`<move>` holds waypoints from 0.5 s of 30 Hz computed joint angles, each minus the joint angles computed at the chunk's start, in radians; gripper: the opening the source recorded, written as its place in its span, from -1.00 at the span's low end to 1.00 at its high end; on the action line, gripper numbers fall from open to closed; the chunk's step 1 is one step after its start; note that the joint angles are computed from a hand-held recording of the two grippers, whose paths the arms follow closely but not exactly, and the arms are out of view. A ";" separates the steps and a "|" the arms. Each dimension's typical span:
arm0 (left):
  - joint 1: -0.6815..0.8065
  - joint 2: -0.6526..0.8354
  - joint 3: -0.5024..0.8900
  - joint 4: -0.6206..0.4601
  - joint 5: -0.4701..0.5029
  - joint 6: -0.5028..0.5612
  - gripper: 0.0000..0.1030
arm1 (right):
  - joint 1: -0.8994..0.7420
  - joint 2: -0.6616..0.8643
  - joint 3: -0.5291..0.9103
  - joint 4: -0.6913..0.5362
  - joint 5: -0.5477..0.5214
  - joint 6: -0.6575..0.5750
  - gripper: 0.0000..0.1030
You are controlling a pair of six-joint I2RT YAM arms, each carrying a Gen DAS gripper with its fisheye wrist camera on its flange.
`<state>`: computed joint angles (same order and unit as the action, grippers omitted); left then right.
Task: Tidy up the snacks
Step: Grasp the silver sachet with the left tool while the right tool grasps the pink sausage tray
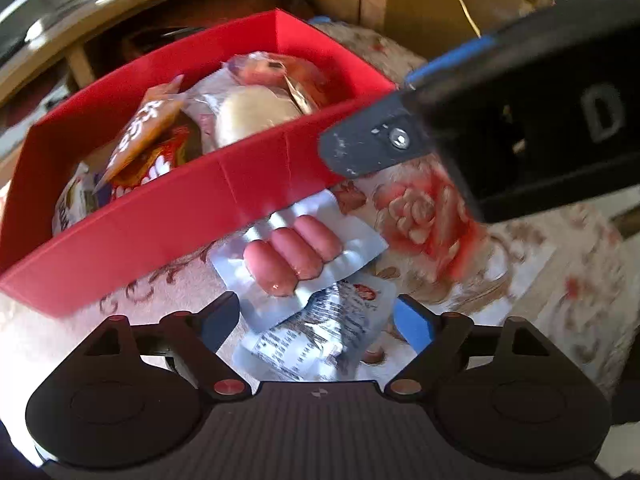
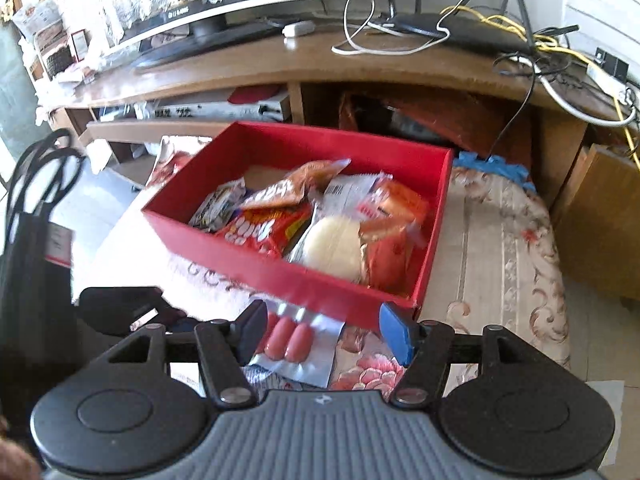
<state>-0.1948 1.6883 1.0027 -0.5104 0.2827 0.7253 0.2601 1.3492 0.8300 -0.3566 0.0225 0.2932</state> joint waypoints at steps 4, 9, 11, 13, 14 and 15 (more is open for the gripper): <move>0.007 0.004 -0.008 0.006 0.017 -0.005 0.46 | -0.008 0.028 0.008 -0.007 -0.013 -0.008 0.02; 0.055 -0.046 -0.031 -0.038 0.048 -0.025 0.14 | -0.014 0.054 0.021 -0.016 -0.019 -0.006 0.02; 0.069 -0.081 -0.062 -0.047 0.052 -0.006 0.12 | -0.011 0.063 0.023 -0.024 -0.025 -0.003 0.02; 0.092 -0.106 -0.081 -0.085 0.059 0.022 0.06 | -0.007 0.083 0.028 -0.036 -0.031 0.002 0.02; 0.103 -0.124 -0.095 -0.098 0.062 0.032 0.05 | -0.007 0.099 0.033 -0.043 -0.039 0.005 0.02; 0.114 -0.143 -0.110 -0.107 0.065 0.045 0.04 | -0.007 0.115 0.035 -0.044 -0.049 0.010 0.02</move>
<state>-0.0808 1.5456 0.8927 -0.6176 0.3476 0.7700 0.2527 1.4646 0.8648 -0.4009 -0.0260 0.3035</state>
